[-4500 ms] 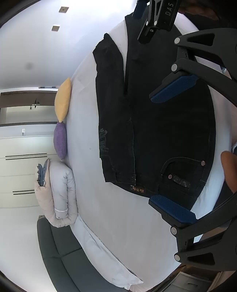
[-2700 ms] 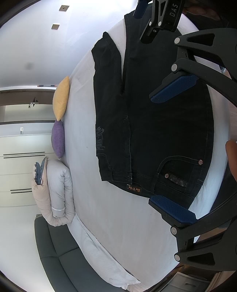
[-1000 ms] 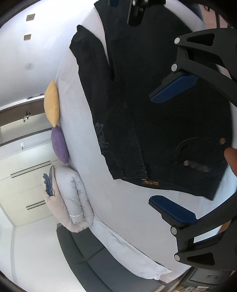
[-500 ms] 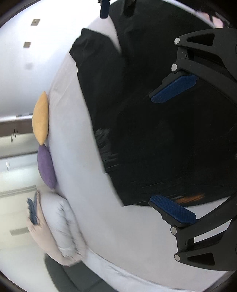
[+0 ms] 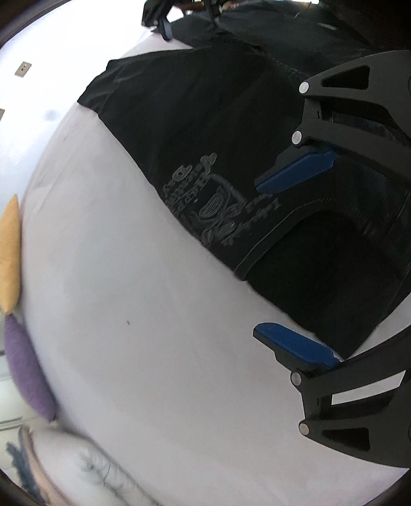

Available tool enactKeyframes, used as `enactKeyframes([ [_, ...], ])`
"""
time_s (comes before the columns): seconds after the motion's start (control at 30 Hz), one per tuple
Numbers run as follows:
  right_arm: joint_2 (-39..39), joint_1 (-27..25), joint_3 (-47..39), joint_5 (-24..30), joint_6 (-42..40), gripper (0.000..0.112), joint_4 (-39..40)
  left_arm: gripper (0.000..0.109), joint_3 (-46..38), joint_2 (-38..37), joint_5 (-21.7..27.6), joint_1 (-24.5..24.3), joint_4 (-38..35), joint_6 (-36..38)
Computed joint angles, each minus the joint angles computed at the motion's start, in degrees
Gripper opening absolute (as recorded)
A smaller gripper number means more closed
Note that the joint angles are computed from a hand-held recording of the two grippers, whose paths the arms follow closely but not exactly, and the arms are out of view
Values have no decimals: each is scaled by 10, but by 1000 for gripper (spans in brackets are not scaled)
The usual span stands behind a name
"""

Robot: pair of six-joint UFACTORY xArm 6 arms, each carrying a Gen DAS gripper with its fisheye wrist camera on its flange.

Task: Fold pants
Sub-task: 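Grasp the jeans waistband with the left gripper while the right gripper grasps the waistband beside it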

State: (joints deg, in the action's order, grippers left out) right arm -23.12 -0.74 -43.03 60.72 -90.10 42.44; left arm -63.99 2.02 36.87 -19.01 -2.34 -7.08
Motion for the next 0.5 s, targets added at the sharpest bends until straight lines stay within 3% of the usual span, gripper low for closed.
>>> enactKeyframes([
  [0.13, 43, 23, -29, 4, -6, 60, 6, 83, -23, 45, -5, 29, -88, 104],
  [0.2, 56, 31, -39, 8, -13, 60, 12, 73, -37, 68, 6, 40, -124, 140],
  [0.3, 79, 52, -61, 8, -16, 59, 21, 68, -50, 93, 1, 52, -155, 170],
  [0.43, 103, 91, -87, -10, -19, 59, 22, 31, -50, 96, 1, 60, -193, 197],
  [0.5, 115, 105, -101, -13, -17, 57, 14, 29, -57, 104, 3, 60, -180, 195],
])
